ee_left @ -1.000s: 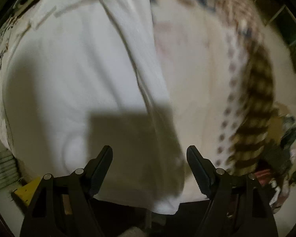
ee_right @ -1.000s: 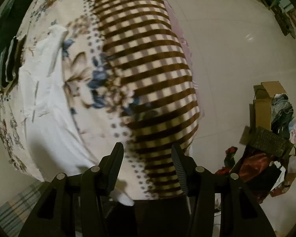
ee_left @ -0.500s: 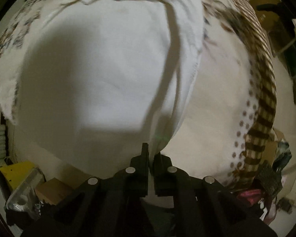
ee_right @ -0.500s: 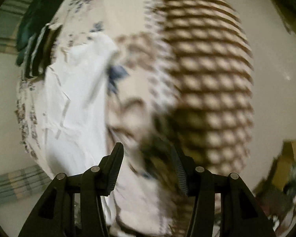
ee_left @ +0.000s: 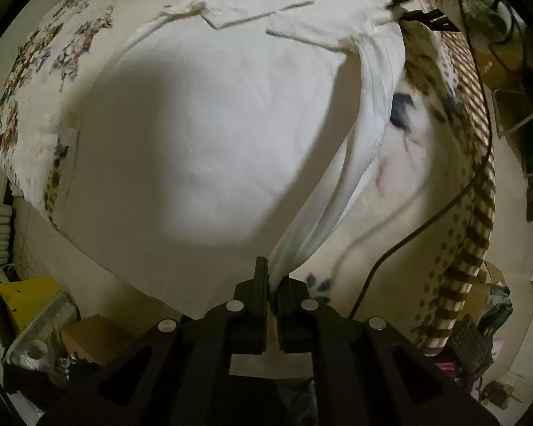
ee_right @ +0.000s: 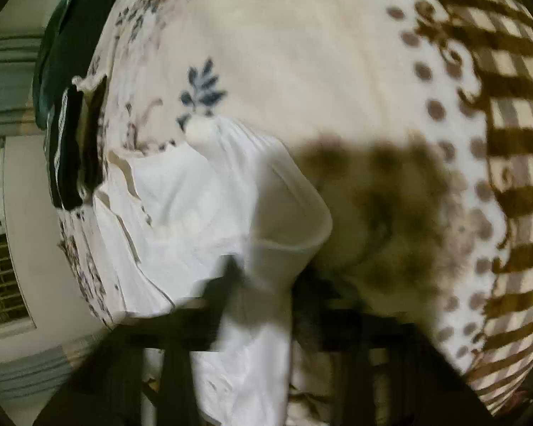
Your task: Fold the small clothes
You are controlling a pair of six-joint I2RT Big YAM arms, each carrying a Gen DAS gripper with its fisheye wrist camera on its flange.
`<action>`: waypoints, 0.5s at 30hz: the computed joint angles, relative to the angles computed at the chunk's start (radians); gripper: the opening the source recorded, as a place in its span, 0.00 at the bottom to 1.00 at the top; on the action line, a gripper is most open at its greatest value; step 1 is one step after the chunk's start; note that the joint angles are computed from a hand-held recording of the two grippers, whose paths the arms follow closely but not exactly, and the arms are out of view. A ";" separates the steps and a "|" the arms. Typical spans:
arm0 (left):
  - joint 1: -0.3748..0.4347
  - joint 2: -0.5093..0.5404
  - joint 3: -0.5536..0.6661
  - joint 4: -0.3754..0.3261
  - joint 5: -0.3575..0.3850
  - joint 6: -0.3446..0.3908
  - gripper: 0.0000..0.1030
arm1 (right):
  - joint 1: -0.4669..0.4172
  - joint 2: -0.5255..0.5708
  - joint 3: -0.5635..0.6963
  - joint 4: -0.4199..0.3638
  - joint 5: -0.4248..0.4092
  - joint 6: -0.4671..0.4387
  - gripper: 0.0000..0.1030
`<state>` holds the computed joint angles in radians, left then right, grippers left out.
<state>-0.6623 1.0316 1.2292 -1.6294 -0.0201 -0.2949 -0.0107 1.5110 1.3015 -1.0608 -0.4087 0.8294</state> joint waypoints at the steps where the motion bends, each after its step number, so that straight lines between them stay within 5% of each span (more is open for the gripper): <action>1: 0.001 0.007 0.023 -0.008 0.005 -0.009 0.02 | 0.008 0.005 0.013 -0.009 0.013 0.008 0.11; 8: 0.103 0.033 0.146 -0.037 0.067 -0.025 0.02 | 0.090 0.056 0.229 -0.180 0.123 0.017 0.06; 15: 0.407 0.077 0.206 -0.034 0.145 0.146 0.02 | 0.232 0.319 0.707 -0.414 0.228 0.029 0.06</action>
<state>-0.2558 1.1085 1.4348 -1.6634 0.1254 -0.1486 0.2208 1.8301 2.0089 -1.4753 -0.1806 0.8584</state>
